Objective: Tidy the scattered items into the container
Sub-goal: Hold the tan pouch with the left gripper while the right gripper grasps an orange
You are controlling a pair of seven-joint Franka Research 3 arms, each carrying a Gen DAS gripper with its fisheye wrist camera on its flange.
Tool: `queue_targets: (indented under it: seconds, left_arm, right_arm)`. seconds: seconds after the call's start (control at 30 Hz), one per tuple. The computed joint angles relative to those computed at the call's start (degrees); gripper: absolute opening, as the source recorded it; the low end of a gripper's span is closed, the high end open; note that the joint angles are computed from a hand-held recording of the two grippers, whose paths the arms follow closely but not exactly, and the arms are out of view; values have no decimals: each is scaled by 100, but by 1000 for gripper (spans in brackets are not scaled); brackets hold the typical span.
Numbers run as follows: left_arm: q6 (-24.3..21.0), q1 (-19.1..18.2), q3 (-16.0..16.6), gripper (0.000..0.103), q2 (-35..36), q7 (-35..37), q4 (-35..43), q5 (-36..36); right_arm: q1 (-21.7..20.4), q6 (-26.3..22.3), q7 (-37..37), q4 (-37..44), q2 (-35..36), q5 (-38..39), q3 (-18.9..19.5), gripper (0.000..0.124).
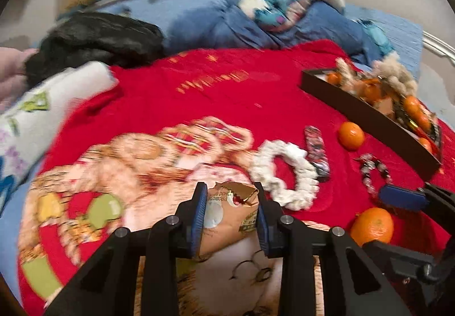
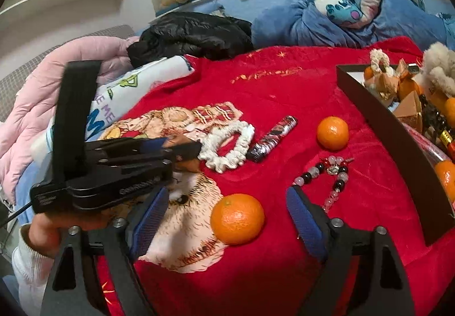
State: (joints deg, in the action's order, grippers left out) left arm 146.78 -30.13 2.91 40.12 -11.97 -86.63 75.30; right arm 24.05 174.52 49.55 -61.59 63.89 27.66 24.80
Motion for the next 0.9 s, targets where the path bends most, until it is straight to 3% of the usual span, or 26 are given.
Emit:
queue_targets:
  seconds: [0.13, 0.3, 0.33, 0.43, 0.53, 0.7, 0.8, 0.9]
  left_arm:
    - [-433, -267, 151, 33, -366, -1127, -504, 580]
    - [-249, -121, 62, 33, -825, -2831, -1178, 1655]
    - [-328, -84, 4, 33, -862, -2889, -1225, 1699]
    - [-513, 57, -221, 33, -837, -2702, -1204, 1666]
    - [-569, 155, -402, 33, -740, -2326, -1035, 1684]
    - [-615, 135, -469, 33, -615, -1806, -842, 1588]
    - [-496, 132, -431, 33, -639, -2015, -883, 1769]
    - [-465, 159, -435, 33, -666, -2191, -925, 1860]
  right_arm:
    - [69, 67, 3, -84, -55, -68, -94, 77]
    - [295, 346, 57, -289, -175, -322, -373, 69]
    - [396, 353, 170, -287, -188, -382, -530, 69]
    - [1000, 259, 866, -141, -171, -667, -1489, 65]
    - [1262, 87, 1333, 11, -96, -917, -1952, 63]
    - [1148, 9, 1649, 110, -28, -1216, -1851, 49]
    - [1064, 113, 1754, 38, -50, -1301, -1753, 40]
    - [1069, 197, 1826, -22, -72, -1389, -1756, 39]
